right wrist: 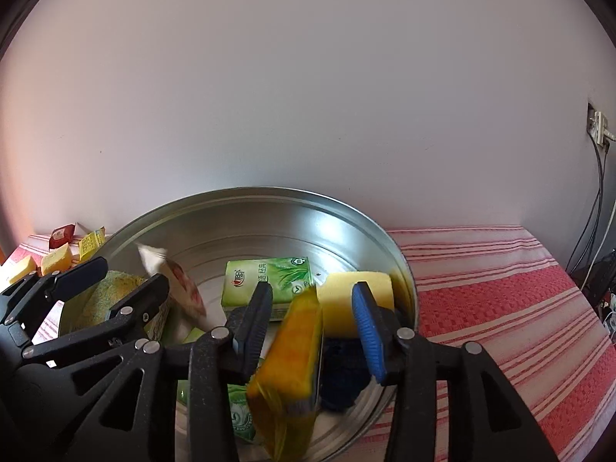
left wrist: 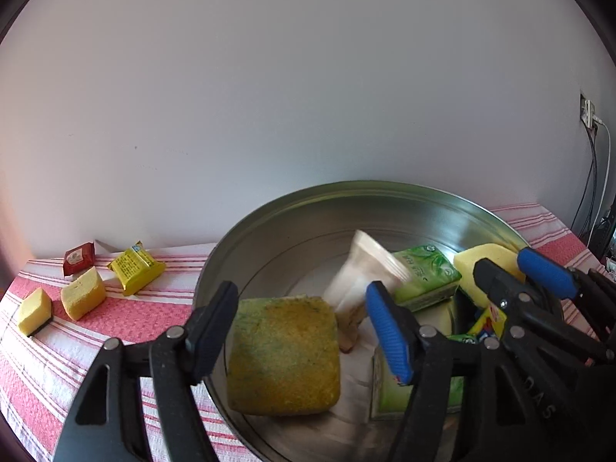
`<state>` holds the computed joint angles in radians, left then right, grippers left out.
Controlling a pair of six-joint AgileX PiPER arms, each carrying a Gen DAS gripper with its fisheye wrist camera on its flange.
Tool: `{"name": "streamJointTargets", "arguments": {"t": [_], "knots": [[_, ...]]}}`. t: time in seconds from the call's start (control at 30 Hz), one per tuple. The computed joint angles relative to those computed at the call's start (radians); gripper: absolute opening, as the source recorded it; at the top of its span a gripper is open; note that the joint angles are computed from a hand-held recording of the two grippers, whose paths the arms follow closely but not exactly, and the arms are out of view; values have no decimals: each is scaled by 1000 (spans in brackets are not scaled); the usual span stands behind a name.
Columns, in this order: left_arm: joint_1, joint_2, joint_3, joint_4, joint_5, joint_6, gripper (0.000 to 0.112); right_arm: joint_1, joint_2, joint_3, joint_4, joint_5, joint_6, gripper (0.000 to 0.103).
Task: Organize objects
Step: 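Carry both bags over the tin and release them inside, then move both open tools back to the table toward the yellow sponges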
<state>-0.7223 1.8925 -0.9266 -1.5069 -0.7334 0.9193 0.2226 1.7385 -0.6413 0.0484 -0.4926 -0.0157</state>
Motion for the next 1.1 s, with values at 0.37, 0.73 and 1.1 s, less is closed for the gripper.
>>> {"name": "streamJointTargets", "arguments": {"t": [0.37,0.73,1.1], "knots": [[-11,-54,73,83,-53,-115,102,-68,-64,151,-42,-273,204,81],[-54,-141,171,141,-153,-234,102,-24,-93,233,147,-430,198,90],[-62,-149,258,92,-279,-239,102,42,-46,282,249,-614,187,90]]}}
